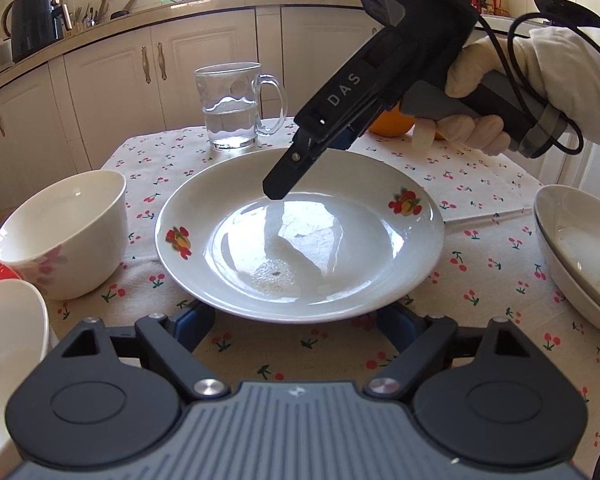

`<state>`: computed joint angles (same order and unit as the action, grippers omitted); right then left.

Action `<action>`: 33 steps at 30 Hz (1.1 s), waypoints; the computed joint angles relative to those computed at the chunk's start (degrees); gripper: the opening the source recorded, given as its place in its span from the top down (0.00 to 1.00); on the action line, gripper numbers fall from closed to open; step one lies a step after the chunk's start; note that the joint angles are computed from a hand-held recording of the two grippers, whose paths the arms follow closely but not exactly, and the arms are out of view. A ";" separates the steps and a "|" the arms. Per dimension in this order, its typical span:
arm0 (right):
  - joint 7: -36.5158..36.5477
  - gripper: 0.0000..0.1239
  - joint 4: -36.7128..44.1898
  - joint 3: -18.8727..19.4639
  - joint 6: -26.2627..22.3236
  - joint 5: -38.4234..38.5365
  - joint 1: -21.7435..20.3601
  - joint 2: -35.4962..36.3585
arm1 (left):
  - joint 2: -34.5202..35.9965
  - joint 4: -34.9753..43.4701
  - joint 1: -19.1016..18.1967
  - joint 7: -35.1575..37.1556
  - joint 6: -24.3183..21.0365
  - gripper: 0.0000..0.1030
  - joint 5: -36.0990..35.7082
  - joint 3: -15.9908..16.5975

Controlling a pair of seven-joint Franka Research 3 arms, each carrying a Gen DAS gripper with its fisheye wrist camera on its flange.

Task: Organize plates and bowls
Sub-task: 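Lift the plate with the right tool and carry it toward the plate stack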

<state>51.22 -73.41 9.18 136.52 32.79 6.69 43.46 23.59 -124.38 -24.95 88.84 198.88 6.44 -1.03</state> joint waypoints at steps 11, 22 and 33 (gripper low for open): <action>-1.43 0.41 -5.74 0.34 1.77 1.68 -0.38 -3.97 | -1.18 -1.54 -0.83 2.86 0.53 0.16 0.14 1.07; -2.37 0.44 -15.52 0.09 5.06 4.62 0.11 -10.85 | -5.25 -5.98 7.04 2.41 0.38 0.16 7.45 -5.13; -4.96 0.46 -26.57 0.43 9.22 10.46 0.51 -19.21 | -10.25 -10.37 14.24 -1.81 0.02 0.16 17.21 -10.32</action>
